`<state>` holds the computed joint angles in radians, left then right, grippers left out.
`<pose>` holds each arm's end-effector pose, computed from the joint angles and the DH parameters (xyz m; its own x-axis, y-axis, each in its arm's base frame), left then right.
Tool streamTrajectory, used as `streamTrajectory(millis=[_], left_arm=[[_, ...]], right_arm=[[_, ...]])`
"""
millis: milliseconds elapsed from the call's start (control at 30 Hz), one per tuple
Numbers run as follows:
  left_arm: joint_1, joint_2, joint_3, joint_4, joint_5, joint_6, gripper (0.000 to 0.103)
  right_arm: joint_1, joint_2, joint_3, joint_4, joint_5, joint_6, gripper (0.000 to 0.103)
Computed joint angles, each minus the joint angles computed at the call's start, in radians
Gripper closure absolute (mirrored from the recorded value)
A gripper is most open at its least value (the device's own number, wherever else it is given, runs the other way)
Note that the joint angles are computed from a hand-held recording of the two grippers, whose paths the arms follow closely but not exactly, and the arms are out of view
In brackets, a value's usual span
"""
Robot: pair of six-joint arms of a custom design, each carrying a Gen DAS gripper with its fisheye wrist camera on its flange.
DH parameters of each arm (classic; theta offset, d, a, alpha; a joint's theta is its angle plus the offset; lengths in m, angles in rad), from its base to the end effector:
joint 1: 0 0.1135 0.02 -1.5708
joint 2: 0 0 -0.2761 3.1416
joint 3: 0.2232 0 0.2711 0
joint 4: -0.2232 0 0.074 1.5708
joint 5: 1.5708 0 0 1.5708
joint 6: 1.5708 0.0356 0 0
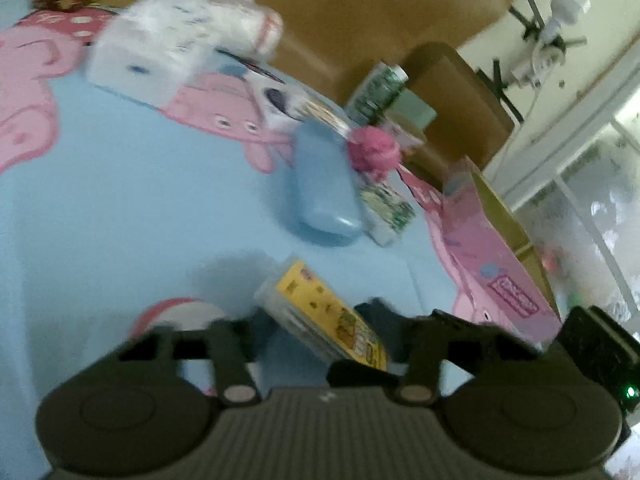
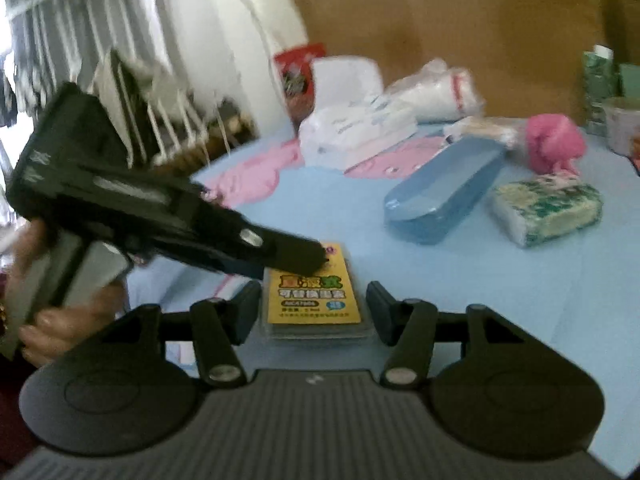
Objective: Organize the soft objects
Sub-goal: 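Carry the yellow card package into the tin and release it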
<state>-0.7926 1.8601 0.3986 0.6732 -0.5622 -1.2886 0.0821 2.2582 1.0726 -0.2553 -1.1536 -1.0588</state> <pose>0.1965 -0.1723 0.0480 -0.4640 -0.6869 -0.5594 -0.3838 0.7250 -0.5719 0.3577 0.0621 0.0168 -0.3523 -0.3834 -0.8537 -0.9356 0.1222 0.3312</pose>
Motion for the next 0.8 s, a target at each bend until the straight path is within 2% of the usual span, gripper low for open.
streamTrajectory(millis=[67,167,233,333,400,467,600,800], left_arm=[[0.019,0.01,0.061,-0.014,0.026,0.07,0.072],[0.057,0.011,0.201,-0.104,0.078,0.241,0.075],[0.084,0.036,0.323,-0.167,0.12,0.355,0.075],[0.12,0.112,0.535,-0.253,0.201,0.503,0.075],[0.132,0.189,0.697,-0.318,0.244,0.585,0.075],[0.139,0.267,0.851,-0.379,0.288,0.639,0.074],[0.168,0.467,1.212,-0.526,0.385,0.737,0.073],[0.16,0.79,1.794,-0.826,0.369,0.855,0.07]], right_arm=[[-0.037,-0.021,-0.054,0.13,-0.02,0.066,0.043],[-0.109,-0.03,-0.092,0.292,-0.061,0.184,0.044],[-0.159,-0.029,-0.121,0.502,-0.086,0.329,0.044],[-0.221,-0.002,-0.163,0.915,-0.07,0.616,0.044],[-0.262,0.038,-0.144,1.113,-0.041,0.784,0.044],[-0.297,0.077,-0.106,1.234,-0.008,0.908,0.044],[-0.346,0.154,0.007,1.341,0.092,1.035,0.044],[-0.383,0.265,0.207,1.257,0.208,1.091,0.043]])
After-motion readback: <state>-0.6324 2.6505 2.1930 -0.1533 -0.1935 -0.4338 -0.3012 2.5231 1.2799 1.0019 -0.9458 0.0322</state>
